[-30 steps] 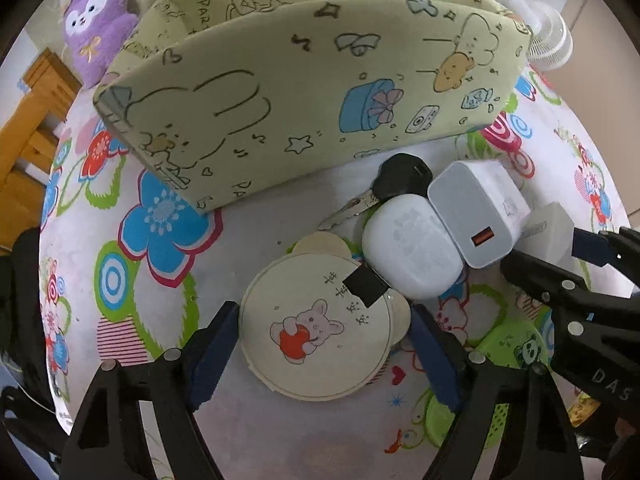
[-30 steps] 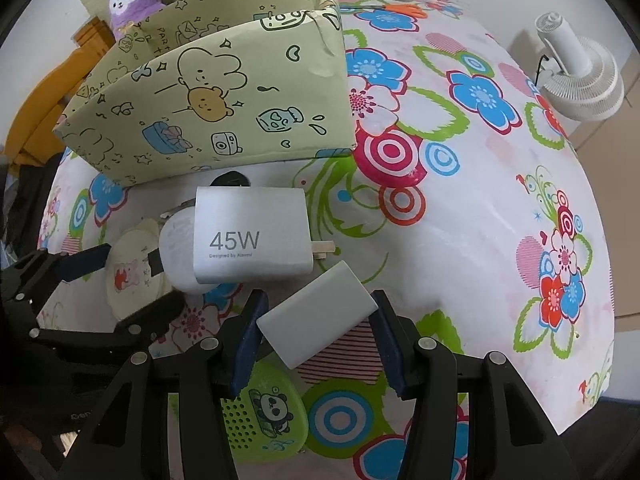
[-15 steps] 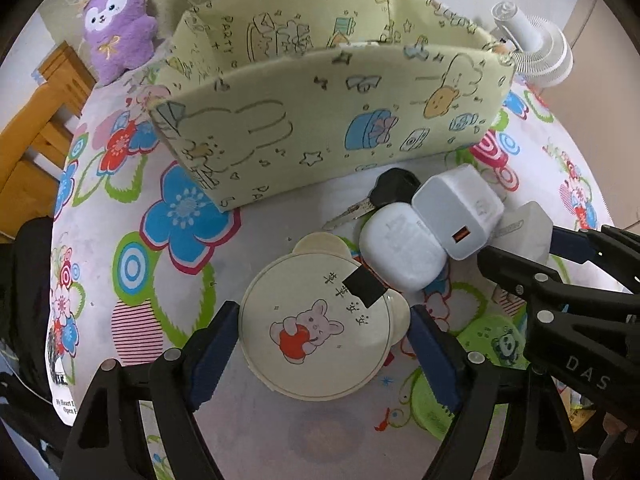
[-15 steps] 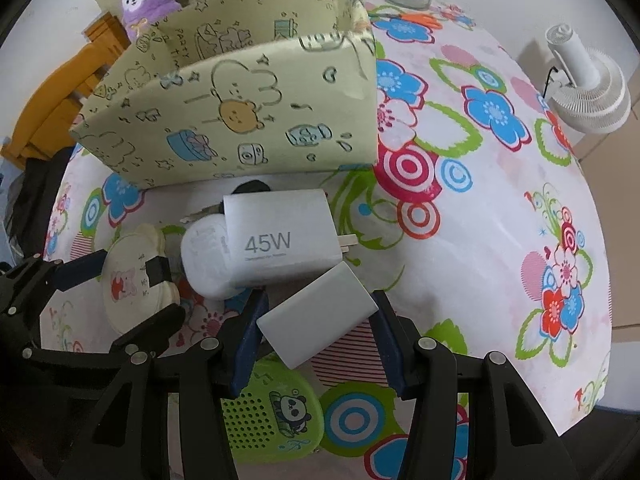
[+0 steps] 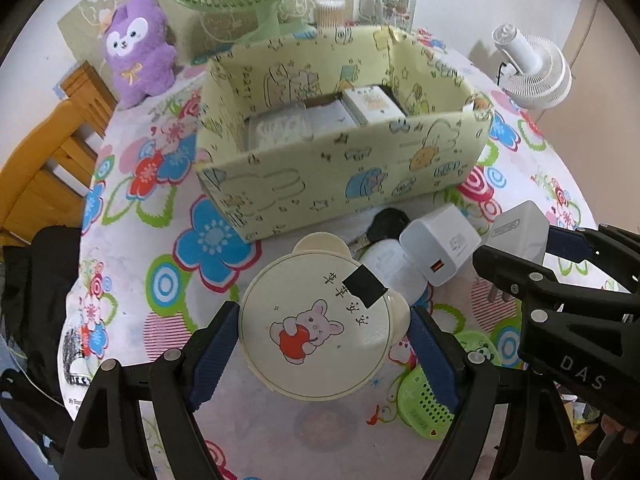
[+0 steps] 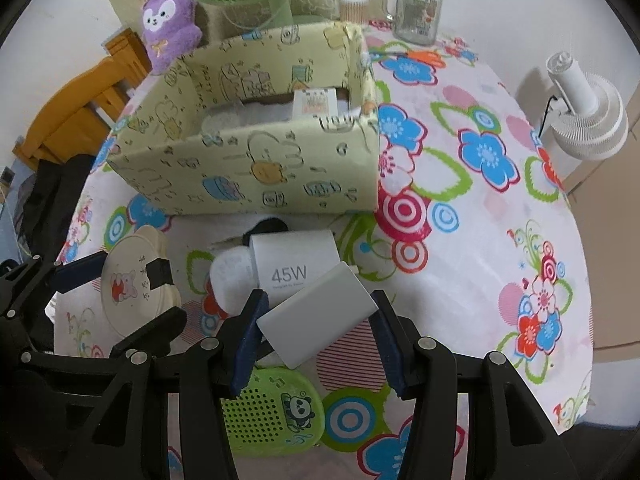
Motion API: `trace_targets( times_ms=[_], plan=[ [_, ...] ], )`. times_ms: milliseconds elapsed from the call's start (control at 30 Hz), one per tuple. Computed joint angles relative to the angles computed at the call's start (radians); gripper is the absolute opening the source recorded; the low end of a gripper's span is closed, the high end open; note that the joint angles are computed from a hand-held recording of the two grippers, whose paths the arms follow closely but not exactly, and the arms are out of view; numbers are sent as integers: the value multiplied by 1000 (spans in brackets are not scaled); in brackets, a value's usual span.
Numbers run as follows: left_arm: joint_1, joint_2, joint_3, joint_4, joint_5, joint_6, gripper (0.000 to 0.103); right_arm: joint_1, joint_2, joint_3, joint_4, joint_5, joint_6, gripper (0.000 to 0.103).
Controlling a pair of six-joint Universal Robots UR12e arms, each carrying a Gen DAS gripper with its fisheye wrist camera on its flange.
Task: Organize rigid objects
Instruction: 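Lift the round compact with the left tool while the right tool carries the white block toward the box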
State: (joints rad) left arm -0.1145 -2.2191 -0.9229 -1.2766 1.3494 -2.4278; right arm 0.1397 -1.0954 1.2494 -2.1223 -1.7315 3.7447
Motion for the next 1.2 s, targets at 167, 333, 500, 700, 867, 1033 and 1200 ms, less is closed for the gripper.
trace_targets(
  times_ms=[167,333,500,700,867,1033,1200],
  plan=[
    [-1,9,-5,24,-8,-27,85,1,-7,-5,-19,-10,-6,55],
    [-2,20,-9,51,-15,-31,85,2,-10,-15,-36,-21,-26,55],
    [1,25,-2,59,-23,-46,85,2,-15,-22,-50,-20,-34,55],
    [4,31,3,70,-34,-58,85,7,-15,-36,-64,-26,-48,55],
    [7,33,10,74,-42,-64,85,10,-15,-48,-69,-35,-54,55],
    [9,31,19,82,-52,-62,85,13,-12,-59,-75,-45,-49,55],
    [13,21,40,71,-71,-58,85,17,-6,-74,-71,-63,-39,55]
  ],
)
